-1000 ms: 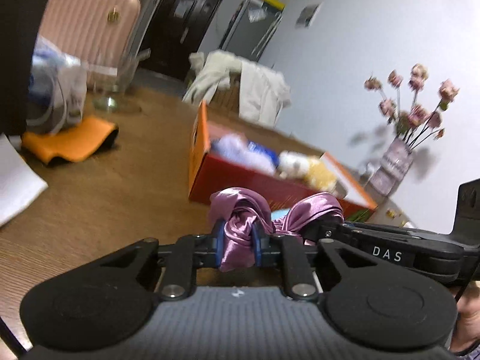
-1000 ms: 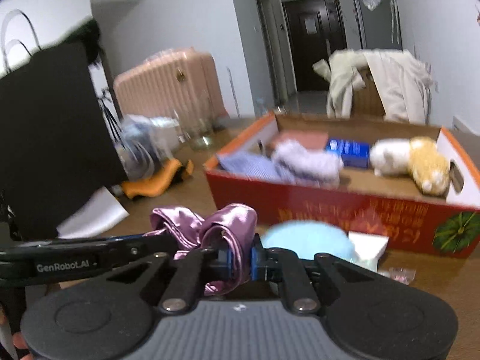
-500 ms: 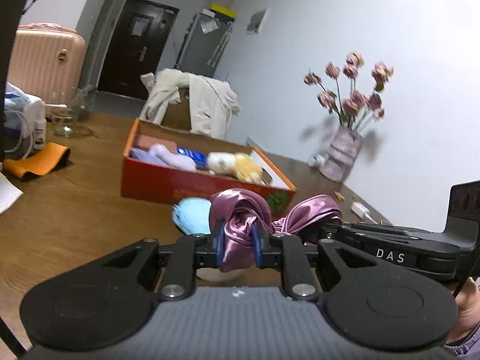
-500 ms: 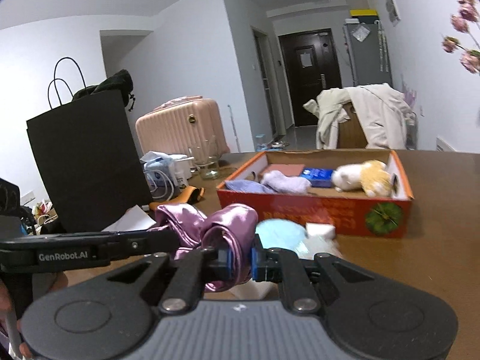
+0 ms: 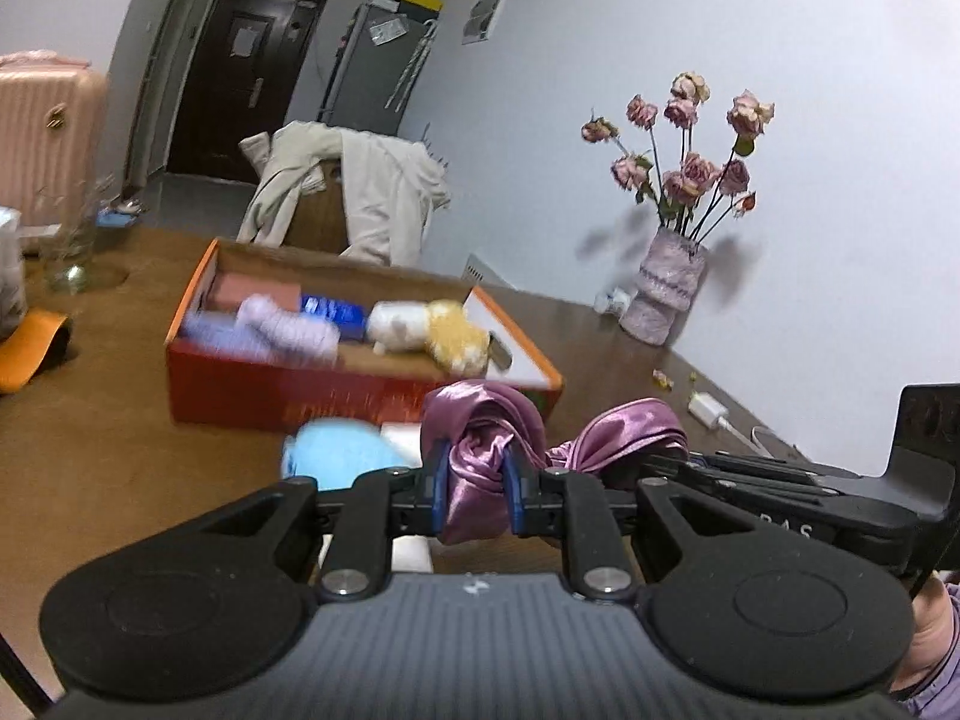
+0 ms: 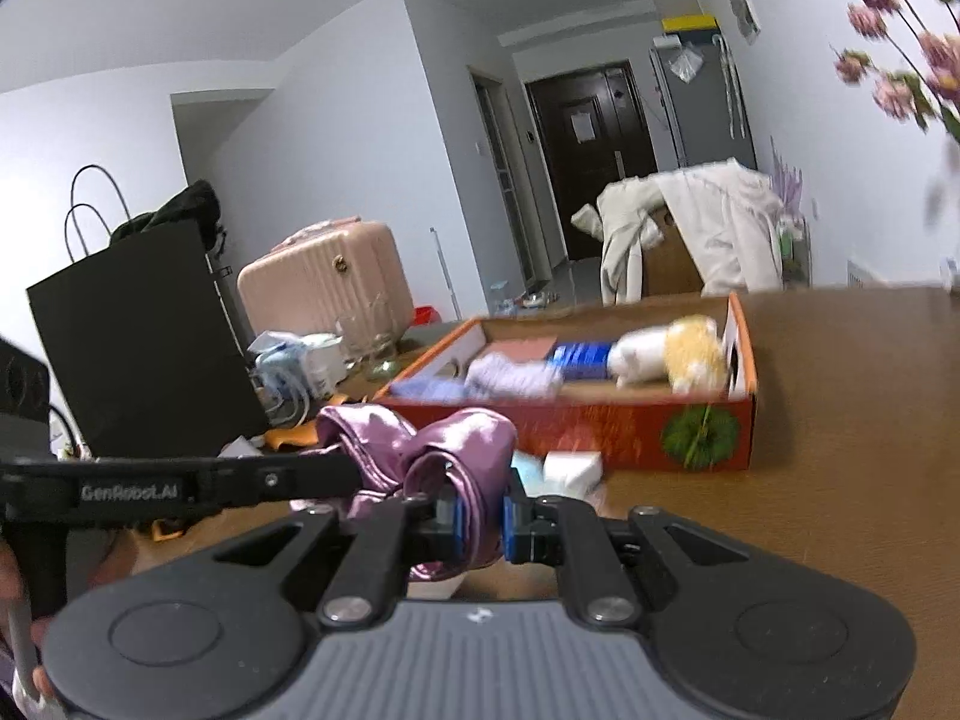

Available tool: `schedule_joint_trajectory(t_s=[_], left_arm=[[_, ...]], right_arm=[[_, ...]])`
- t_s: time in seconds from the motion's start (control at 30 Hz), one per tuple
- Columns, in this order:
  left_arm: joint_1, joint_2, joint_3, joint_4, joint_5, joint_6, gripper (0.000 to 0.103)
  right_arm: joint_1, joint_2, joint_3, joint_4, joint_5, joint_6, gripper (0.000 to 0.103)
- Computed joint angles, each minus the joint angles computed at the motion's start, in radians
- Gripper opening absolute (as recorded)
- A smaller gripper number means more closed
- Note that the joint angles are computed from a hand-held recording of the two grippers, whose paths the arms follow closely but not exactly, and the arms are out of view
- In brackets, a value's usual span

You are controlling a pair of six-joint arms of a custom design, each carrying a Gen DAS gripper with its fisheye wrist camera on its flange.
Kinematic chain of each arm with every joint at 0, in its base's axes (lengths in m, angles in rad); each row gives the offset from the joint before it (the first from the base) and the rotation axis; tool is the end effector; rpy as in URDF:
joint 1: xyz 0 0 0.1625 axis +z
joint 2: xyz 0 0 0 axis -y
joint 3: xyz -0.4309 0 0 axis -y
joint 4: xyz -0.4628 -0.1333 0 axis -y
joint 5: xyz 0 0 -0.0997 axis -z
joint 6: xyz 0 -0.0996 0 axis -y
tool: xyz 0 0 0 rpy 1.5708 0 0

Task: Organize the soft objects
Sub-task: 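Carry the pink scrunchie into the box and open the right tool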

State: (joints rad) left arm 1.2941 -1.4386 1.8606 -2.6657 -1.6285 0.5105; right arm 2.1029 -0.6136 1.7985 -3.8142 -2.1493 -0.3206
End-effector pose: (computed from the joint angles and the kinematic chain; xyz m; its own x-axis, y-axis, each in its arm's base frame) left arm -0.0464 -0.6302 0.3845 -0.7250 0.6357 -0.2652 0.6508 0.5062 -0.5658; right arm 0.3967 -0.5184 0.0279 -0.8359 -0.1465 0.5290 -0.5396 0.3964 -0.7428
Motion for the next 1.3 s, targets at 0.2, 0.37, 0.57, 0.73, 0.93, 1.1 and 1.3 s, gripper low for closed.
schedule_joint_trajectory(t_s=[0.2, 0.37, 0.57, 0.73, 0.93, 1.1, 1.3], left_arm=[[-0.006, 0.19, -0.226, 0.065, -0.025, -0.054, 0.019], [-0.005, 0.372, -0.451, 0.172, 0.031, -0.126, 0.019], [0.003, 0.486, -0.565, 0.236, 0.142, -0.127, 0.019], [0.001, 0.492, -0.534, 0.205, 0.22, -0.049, 0.022], [0.003, 0.479, -0.516, 0.196, 0.233, -0.031, 0.05], [-0.008, 0.427, -0.472, 0.128, 0.224, 0.006, 0.066], [-0.03, 0.315, -0.378, 0.014, 0.223, 0.065, 0.075]], right_arm=[[-0.071, -0.03, -0.126, 0.156, 0.071, -0.048, 0.011], [-0.156, -0.029, -0.263, 0.389, 0.142, 0.05, 0.011], [-0.22, 0.032, -0.398, 0.59, 0.149, 0.14, 0.012], [-0.228, 0.078, -0.456, 0.674, 0.106, 0.137, 0.015], [-0.219, 0.113, -0.498, 0.723, 0.035, 0.131, 0.024], [-0.203, 0.075, -0.446, 0.657, 0.011, 0.131, 0.05], [-0.15, 0.001, -0.334, 0.475, -0.048, 0.061, 0.066]])
